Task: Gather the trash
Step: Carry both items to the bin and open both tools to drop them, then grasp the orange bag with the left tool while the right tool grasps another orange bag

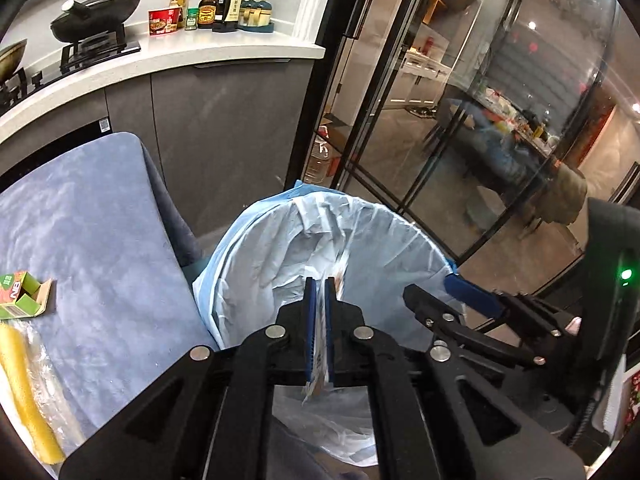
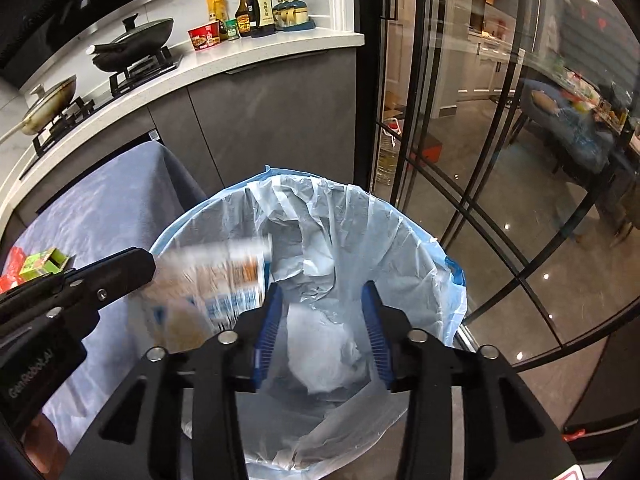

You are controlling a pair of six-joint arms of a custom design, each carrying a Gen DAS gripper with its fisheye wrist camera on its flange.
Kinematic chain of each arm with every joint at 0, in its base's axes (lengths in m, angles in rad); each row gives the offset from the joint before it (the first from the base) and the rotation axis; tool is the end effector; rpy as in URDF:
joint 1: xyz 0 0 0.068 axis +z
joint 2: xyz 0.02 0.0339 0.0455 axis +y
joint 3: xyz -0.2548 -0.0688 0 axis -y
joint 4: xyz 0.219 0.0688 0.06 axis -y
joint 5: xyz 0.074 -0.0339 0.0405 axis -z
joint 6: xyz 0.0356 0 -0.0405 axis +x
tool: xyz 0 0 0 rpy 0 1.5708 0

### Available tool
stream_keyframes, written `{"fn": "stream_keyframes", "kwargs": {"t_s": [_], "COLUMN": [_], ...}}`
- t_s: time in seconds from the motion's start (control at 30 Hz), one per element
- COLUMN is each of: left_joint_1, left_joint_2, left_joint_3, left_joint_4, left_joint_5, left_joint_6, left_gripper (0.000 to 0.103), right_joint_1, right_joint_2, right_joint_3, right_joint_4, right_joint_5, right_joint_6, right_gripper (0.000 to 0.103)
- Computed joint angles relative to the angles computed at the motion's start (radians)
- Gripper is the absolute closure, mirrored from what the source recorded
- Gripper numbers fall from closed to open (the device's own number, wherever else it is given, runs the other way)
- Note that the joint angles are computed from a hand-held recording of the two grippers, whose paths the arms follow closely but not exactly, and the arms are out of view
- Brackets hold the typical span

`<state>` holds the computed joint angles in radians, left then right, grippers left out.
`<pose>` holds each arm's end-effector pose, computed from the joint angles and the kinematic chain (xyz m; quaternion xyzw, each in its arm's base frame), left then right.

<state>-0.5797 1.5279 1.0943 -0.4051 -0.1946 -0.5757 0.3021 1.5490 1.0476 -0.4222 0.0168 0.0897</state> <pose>0.2596 -0.1618 0.2495 -0.0329 0.9294 -0.1185 0.3480 0.2879 0.0891 0.2282 -0.0978 0.9430 0.0541 0.3134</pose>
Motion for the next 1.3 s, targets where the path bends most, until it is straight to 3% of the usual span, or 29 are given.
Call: {"fn": "stream_keyframes", "kwargs": {"t_s": [0.07, 0.13, 0.53, 0.83, 1.0, 1.17, 1.23, 1.3], "left_joint_1": [-0.002, -0.007, -0.014, -0.073, -0.131, -0.234, -0.305, -0.457], "left_joint_2": [0.008, -0.005, -0.155, -0.346, -0.526, -0.699, -0.761, -0.804], "left_joint_3": [0.002, -0.012, -0.071, -0.133, -0.197, -0.233, -0.237, -0.23], "left_joint_4": [-0.001, 0.005, -0.05, -0.195, -0.355, -0.611, -0.756, -0.98], "left_joint_5": [-0.007, -0.038, -0.089, -0.208, -0.299, -0.415, -0.473, -0.559], "left_joint_6": [-0.005, -0.02, -0.053, -0.119, -0.227, -0.414, -0.54, -0.79], "left_gripper": [0.071, 0.056, 0.051, 0.047, 0.044, 0.043, 0.039, 0.032], "right_joint_1": [0.008, 0.01, 0.044, 0.139, 0.263, 0.442, 0.525, 0.599], "right_joint_2": [0.0, -0.001, -0.043, -0.149, -0.219, -0.254, -0.257, -0.256], "right_joint_3": [-0.001, -0.003, 0.018, 0.015, -0.002, 0.002, 0.009, 0.014], "right_joint_4": [0.006, 0.01, -0.02, -0.084, -0.127, -0.166, -0.181, -0.193], "right_joint_5": [0.012, 0.017, 0.026, 0.05, 0.077, 0.149, 0.188, 0.218], "right_joint_6": [-0.006, -0.012, -0.015, 0.023, 0.081, 0.16, 0.198, 0.233], "right_gripper": [0.055, 0.053, 0.05, 0.046, 0.045, 0.043, 0.042, 0.042]}}
